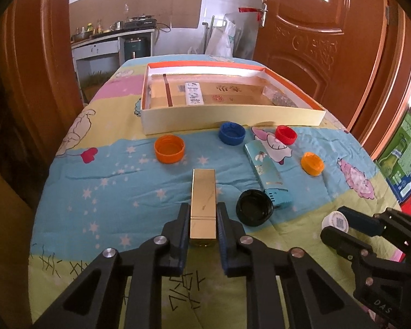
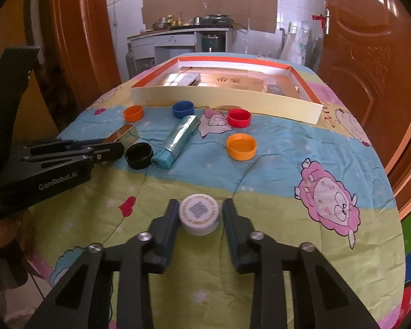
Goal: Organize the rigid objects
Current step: 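Grasp the gold rectangular box with the left gripper while the right gripper grasps the white round jar, then lift and carry the gold box and white jar over the cardboard tray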
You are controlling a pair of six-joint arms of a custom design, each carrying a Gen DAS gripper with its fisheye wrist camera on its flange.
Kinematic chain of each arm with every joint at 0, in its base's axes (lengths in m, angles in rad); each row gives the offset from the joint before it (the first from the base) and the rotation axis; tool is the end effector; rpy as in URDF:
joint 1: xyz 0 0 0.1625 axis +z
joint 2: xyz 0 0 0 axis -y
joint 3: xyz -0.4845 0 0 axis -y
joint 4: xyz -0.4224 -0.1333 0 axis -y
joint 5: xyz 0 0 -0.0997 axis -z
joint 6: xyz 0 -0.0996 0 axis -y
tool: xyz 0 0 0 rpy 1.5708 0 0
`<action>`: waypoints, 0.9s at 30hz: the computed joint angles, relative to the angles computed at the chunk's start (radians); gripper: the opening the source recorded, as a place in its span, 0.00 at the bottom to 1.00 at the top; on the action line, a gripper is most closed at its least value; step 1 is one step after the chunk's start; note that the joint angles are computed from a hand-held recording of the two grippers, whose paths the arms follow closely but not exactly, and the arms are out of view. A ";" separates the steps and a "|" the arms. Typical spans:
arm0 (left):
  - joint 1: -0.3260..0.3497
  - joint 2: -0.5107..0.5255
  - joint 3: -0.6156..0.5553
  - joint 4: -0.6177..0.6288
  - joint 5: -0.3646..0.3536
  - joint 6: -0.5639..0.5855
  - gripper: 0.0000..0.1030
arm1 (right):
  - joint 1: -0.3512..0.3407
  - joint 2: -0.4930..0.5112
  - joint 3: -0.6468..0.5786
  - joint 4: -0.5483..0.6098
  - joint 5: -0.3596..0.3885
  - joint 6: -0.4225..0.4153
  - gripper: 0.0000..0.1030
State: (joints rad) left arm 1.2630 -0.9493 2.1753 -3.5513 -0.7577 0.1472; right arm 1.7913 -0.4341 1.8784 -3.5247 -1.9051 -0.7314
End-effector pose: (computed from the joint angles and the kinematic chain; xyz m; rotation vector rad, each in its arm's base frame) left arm 0.0311 -0.5811 0.1773 0.1319 2.2516 -0.9549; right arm 0.2351 -0.5886 -0.0862 1.1069 -2.4007 0.5530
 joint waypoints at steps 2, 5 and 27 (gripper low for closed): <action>-0.001 -0.001 0.003 -0.005 -0.002 -0.007 0.18 | -0.003 -0.005 0.002 0.008 0.008 0.004 0.30; -0.006 0.001 0.007 -0.019 -0.001 -0.012 0.18 | -0.006 -0.009 0.005 0.012 0.018 0.006 0.30; -0.004 -0.015 -0.012 0.085 0.011 -0.060 0.18 | -0.011 -0.032 0.025 0.022 0.043 0.017 0.30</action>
